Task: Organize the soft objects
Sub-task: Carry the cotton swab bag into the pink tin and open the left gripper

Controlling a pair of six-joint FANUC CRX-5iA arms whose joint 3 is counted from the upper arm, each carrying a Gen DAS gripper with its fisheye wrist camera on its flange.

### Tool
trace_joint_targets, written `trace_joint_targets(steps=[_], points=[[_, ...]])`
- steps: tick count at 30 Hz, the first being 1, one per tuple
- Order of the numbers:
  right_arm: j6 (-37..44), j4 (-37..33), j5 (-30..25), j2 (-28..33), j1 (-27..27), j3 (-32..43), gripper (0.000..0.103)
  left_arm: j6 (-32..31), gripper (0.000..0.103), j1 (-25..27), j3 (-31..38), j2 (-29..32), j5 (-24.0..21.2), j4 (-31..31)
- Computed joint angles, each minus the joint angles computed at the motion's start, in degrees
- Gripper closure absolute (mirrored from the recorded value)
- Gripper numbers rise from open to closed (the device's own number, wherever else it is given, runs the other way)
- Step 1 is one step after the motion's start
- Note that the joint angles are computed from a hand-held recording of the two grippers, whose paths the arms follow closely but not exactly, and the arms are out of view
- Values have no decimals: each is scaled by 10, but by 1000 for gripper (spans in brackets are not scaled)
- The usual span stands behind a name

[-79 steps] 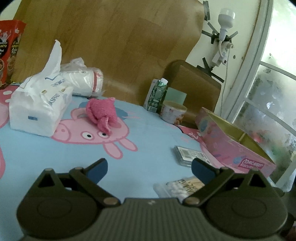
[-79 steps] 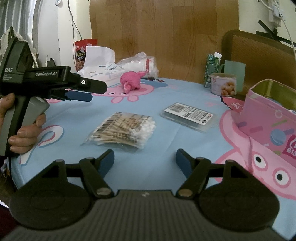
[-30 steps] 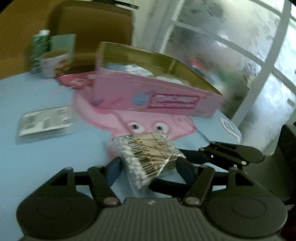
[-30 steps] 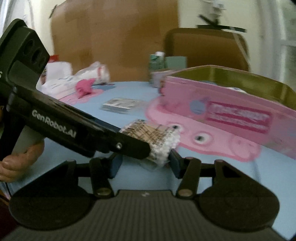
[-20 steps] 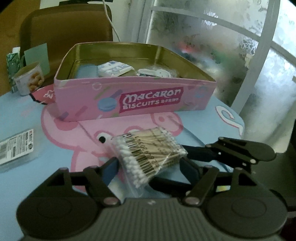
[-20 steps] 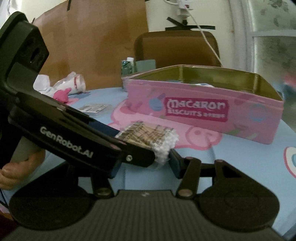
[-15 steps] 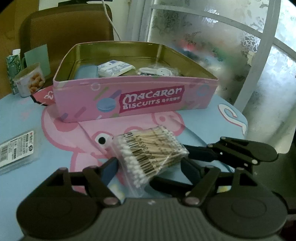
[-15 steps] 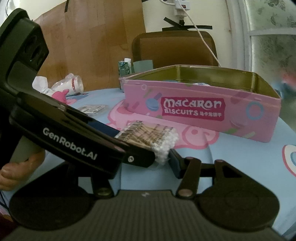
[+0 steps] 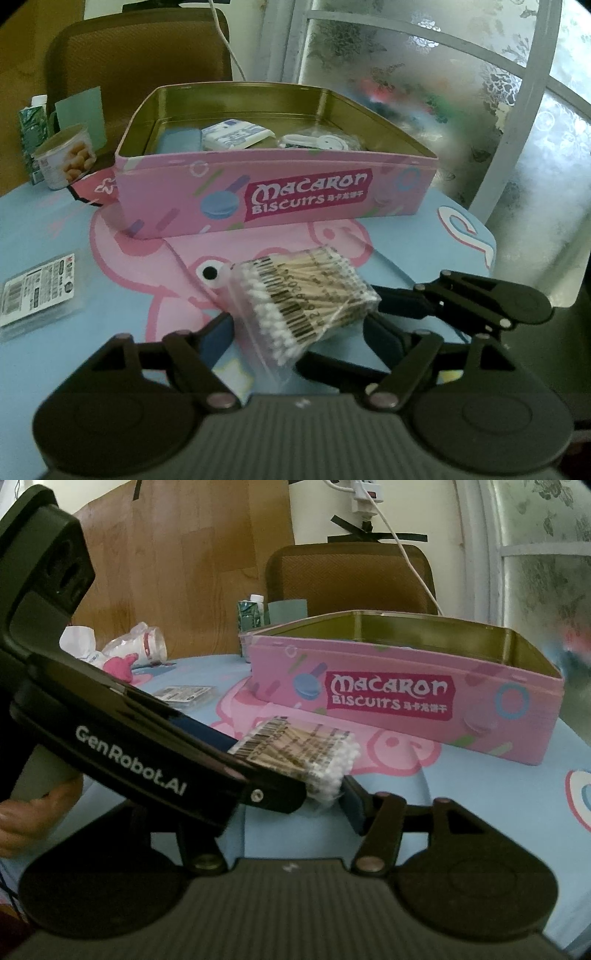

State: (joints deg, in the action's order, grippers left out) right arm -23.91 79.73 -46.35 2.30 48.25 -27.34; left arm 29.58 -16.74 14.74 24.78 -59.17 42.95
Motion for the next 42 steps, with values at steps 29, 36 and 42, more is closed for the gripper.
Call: trace_joint_targets(steps=[29, 36, 42], points=[[1, 16, -1, 11, 0, 5, 33, 8, 37, 26, -10, 5, -1, 40], [-19, 58, -28, 15, 2, 3, 53, -12, 45, 25, 1, 12, -45, 75], [-78, 128, -75, 4, -7, -13, 53, -64, 44, 14, -10, -4, -31, 120]])
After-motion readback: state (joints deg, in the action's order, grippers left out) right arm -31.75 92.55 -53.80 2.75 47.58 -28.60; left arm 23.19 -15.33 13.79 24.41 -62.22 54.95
